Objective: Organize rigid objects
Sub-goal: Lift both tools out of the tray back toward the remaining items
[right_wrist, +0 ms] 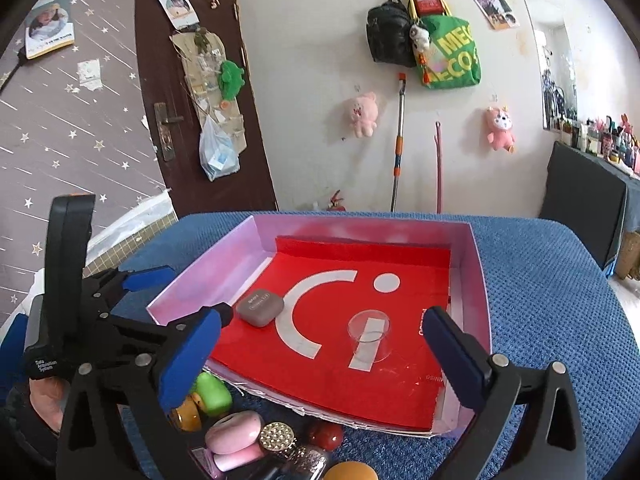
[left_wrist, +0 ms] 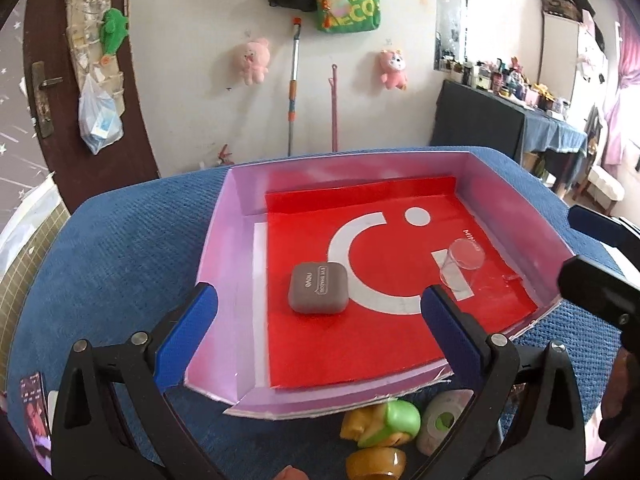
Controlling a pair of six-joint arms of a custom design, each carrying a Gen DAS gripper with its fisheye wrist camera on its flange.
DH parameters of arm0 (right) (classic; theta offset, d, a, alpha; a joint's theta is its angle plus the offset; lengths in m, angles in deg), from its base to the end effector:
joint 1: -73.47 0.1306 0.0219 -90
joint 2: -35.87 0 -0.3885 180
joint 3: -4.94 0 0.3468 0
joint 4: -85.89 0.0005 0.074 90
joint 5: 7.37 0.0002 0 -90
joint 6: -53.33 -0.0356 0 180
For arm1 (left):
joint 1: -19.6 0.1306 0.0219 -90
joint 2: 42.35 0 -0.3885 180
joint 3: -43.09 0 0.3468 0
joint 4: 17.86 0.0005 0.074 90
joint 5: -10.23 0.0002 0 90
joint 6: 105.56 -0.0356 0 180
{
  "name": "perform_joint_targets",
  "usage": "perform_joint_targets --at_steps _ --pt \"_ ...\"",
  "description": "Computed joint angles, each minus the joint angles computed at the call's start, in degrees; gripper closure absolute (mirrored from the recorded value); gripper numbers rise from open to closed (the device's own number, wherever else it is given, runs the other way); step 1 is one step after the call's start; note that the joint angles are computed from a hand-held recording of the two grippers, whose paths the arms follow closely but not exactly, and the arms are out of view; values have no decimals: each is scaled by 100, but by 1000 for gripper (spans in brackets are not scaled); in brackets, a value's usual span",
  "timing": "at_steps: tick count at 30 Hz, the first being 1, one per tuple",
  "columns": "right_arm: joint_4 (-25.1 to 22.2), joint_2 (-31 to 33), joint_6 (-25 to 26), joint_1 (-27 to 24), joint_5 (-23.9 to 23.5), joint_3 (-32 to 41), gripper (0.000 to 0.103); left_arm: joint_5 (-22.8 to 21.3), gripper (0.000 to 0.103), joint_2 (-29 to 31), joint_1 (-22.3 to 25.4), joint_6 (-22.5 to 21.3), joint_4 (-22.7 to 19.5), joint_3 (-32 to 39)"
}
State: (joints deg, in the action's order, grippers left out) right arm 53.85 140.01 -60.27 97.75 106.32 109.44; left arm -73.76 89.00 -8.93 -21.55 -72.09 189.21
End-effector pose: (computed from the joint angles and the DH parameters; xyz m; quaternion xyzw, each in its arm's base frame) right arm 0.5113 0.2144 0.4534 0.0949 0.8552 0.0297 0.5086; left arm 0.6114 -0.3372 0.4410 0.2893 0.8558 -0.1298 0.4088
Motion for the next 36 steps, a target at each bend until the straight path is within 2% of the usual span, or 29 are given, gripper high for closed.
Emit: perform_joint_targets --at_steps 6,14,17,21,26,29,31,34,36 --pt "275 -179 206 217 344 -192 0 -287 0 -532 -42 -36 646 -951" --pt "60 -427 35 412 696 -144 0 -131 0 -972 36 108 617 -1339" --pt "-74 -509 -131 464 842 -174 0 -265 0 -1147 39 64 739 -1550" --pt "-302 -557 -338 523 886 -193 0 -180 0 -1381 75 60 920 -1899" --pt "-349 -562 -312 634 1144 -222 0 -263 0 -1524 114 -8 998 -2264" --pt "-214 -588 -281 686 1349 -335 0 -282 0 -1576 151 88 1030 -2436" --pt "-148 -616 -354 682 1348 -418 0 -317 0 -1645 169 177 1178 -2611" --pt "-81 -647 -490 696 1379 -551 0 -518 0 -1803 160 291 1631 -2999" --pt "-99 -651 -562 725 1452 -618 0 -482 0 -1842 163 343 1699 -3098"
